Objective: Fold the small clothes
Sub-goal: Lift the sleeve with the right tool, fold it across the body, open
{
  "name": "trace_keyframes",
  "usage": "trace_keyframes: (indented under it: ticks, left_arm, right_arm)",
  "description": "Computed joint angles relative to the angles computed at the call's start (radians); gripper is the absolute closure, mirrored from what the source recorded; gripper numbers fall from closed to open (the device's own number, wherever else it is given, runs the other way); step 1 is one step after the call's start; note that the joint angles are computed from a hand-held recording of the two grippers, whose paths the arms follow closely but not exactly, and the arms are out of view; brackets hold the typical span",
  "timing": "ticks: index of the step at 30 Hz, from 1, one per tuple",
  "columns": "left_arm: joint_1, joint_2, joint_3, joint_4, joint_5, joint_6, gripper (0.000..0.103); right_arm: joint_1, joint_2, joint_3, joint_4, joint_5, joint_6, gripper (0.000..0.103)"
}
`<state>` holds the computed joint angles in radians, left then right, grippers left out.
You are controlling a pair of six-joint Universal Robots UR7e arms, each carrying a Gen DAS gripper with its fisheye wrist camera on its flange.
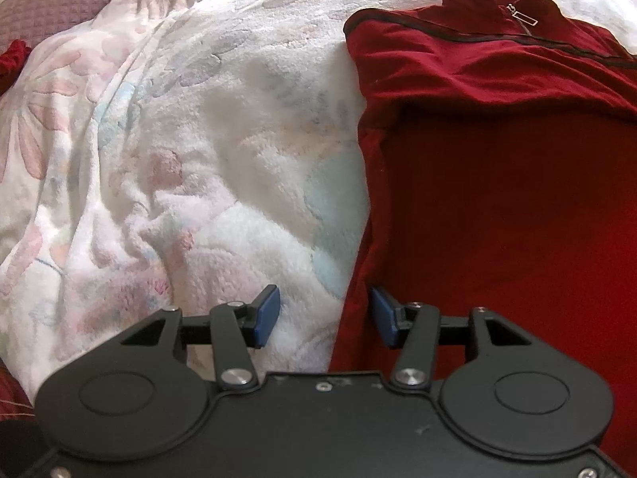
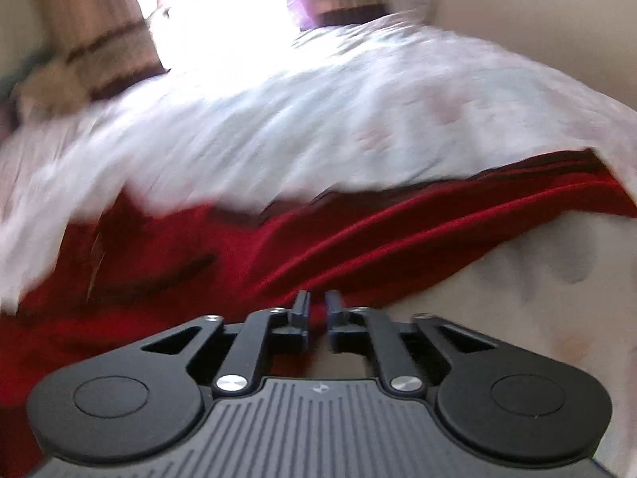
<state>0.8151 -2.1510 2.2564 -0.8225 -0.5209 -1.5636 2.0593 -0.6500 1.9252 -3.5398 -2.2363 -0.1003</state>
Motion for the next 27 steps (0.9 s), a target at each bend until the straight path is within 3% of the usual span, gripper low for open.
trace_keyframes:
  ticks: [1,3,8,12,14,16,18,21,27]
  left_arm:
    - [0.0,0.002,0.0,-0.001,0.001,-0.003,0.05]
    - [0.002,0.005,0.001,-0.005,0.002,0.004,0.05]
    - [0.026,0.006,0.006,-0.044,0.007,0.053,0.049]
    - [0.037,0.019,0.008,-0.048,0.009,0.041,0.048]
    - [0.04,0.032,0.006,-0.045,0.01,0.038,0.048]
    - [0.045,0.043,0.005,-0.045,0.012,0.037,0.048]
    - [0.047,0.048,0.002,-0.043,0.011,0.032,0.047]
    - [0.047,0.055,-0.002,-0.036,0.009,0.026,0.047]
    - [0.039,0.058,-0.003,-0.025,0.005,0.017,0.047]
  right_arm:
    - [-0.028,-0.027,0.01,-0.021,0.023,0.018,0.055]
    - [-0.105,-0.1,0.051,-0.06,0.105,0.078,0.043]
    - [-0.278,-0.22,0.129,-0.187,0.176,0.276,0.043]
    - [-0.42,-0.298,0.173,-0.25,0.276,0.449,0.043]
    - [-0.491,-0.316,0.194,-0.275,0.356,0.554,0.044]
    - [-0.556,-0.315,0.202,-0.291,0.484,0.627,0.044]
    - [-0.579,-0.298,0.195,-0.304,0.521,0.638,0.054]
    - [-0.57,-0.291,0.185,-0.311,0.495,0.584,0.093]
    - [-0.527,-0.327,0.184,-0.382,0.525,0.509,0.096]
